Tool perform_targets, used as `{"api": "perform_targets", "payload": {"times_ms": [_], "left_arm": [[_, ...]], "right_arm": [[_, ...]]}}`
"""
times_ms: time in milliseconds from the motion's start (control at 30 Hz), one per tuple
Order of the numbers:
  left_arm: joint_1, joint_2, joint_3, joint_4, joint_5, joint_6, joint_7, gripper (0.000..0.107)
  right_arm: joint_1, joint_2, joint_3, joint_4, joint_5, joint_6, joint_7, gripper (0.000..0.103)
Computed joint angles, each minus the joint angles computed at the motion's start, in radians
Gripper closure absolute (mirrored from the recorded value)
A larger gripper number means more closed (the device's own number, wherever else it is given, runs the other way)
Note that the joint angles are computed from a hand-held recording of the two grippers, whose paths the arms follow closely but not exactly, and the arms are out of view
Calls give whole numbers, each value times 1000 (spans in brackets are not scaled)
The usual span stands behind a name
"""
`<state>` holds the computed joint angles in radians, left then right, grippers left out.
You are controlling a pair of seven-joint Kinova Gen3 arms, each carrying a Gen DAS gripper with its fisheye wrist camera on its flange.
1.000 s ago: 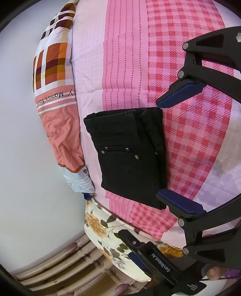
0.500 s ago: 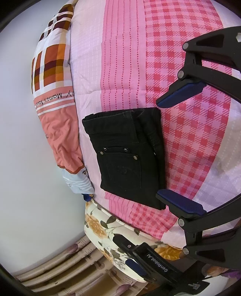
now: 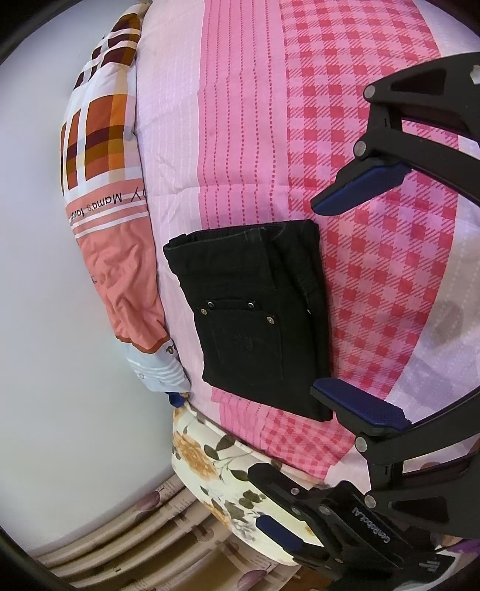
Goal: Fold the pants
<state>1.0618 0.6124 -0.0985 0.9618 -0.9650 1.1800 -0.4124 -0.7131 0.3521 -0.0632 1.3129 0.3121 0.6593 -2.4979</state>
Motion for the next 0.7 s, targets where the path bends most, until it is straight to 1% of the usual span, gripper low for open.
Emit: {"api": "perform_targets", "payload": {"times_ms": [167, 300, 467, 700], "left_arm": [[-17, -23, 14, 24, 30, -34, 17, 5], [-31, -40, 22, 44, 46, -52, 37, 5], [-39, -52, 22, 60, 47, -52, 70, 5], [-56, -62, 34, 77, 54, -62, 85, 5]], "right_arm": [[0, -1, -1, -1, 1, 2, 0, 16], [-15, -6, 14, -4, 29, 15, -28, 16], [-40, -8, 29, -9, 90, 40, -79, 14], [-28, -1, 13, -21, 89, 54, -75, 13]]}}
